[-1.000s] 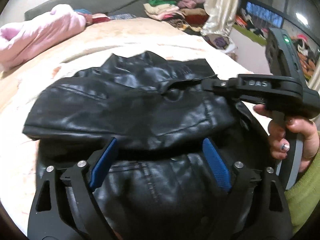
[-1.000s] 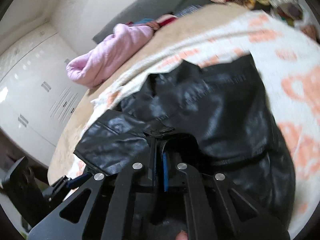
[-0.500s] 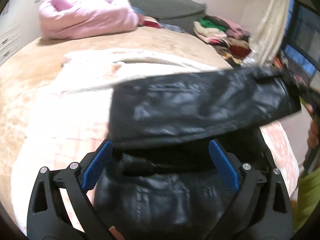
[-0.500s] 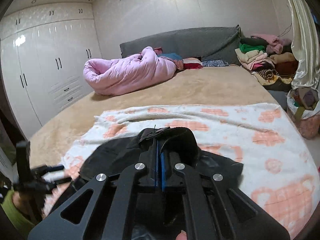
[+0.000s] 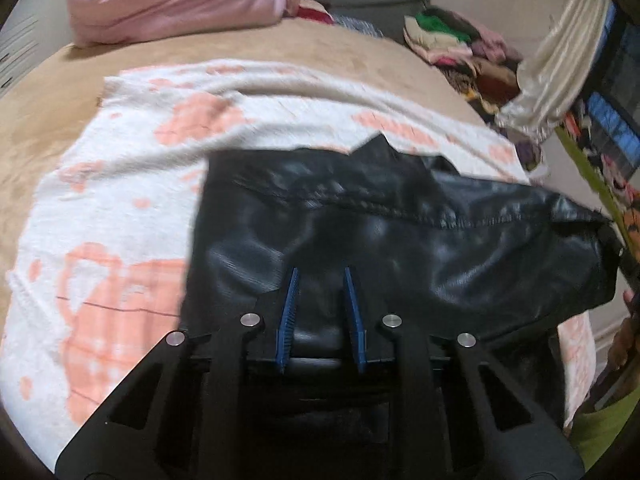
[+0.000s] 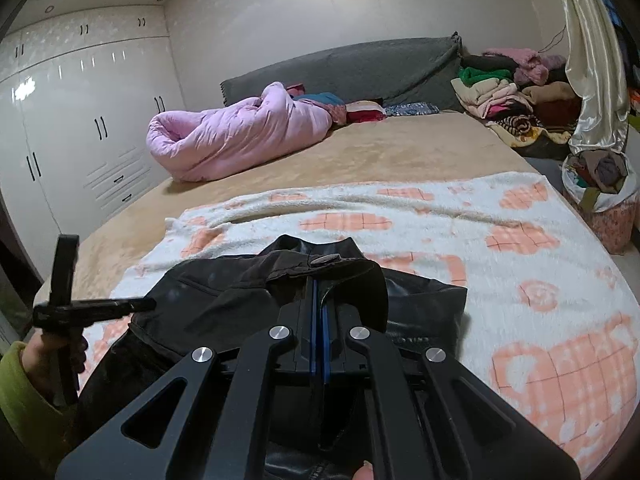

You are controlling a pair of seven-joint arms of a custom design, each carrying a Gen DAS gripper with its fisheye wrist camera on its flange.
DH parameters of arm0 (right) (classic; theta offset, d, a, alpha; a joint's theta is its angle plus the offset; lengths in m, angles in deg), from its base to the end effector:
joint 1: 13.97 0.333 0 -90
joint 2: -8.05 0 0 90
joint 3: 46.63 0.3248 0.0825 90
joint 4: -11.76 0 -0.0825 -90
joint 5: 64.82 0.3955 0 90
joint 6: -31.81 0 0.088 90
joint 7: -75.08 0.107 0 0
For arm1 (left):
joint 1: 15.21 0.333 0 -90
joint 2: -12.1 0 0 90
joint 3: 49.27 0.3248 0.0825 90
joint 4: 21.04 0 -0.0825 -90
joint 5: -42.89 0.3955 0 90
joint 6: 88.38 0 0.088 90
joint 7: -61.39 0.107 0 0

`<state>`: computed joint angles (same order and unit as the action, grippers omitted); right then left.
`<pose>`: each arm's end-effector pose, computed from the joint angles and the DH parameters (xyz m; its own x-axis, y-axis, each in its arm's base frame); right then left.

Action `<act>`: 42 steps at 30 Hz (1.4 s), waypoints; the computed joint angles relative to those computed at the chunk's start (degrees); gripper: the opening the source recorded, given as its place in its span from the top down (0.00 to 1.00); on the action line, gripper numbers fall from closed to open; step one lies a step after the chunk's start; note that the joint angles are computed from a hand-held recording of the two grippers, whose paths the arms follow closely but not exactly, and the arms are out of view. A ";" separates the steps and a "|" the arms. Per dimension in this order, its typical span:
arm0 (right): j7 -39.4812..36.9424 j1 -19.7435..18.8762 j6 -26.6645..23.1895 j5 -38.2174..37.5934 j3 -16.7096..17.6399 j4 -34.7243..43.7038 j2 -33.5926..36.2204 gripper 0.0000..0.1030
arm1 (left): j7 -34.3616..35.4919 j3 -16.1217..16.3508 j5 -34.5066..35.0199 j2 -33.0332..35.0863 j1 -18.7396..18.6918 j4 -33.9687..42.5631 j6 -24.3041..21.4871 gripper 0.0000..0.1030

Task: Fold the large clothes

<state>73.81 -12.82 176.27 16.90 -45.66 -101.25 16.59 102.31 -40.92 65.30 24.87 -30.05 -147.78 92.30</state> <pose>0.6284 0.0136 0.4341 0.5971 -0.7799 -0.1875 -0.4991 -0.1782 -0.8480 0.5951 -0.1049 0.3576 0.2273 -0.9356 0.2702 -0.7187 -0.3484 -0.6018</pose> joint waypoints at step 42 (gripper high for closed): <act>32.43 8.29 15.62 -38.83 -1.14 6.48 14.15 0.80 | -1.94 -1.75 4.25 6.86 -0.45 6.07 -5.38 0.85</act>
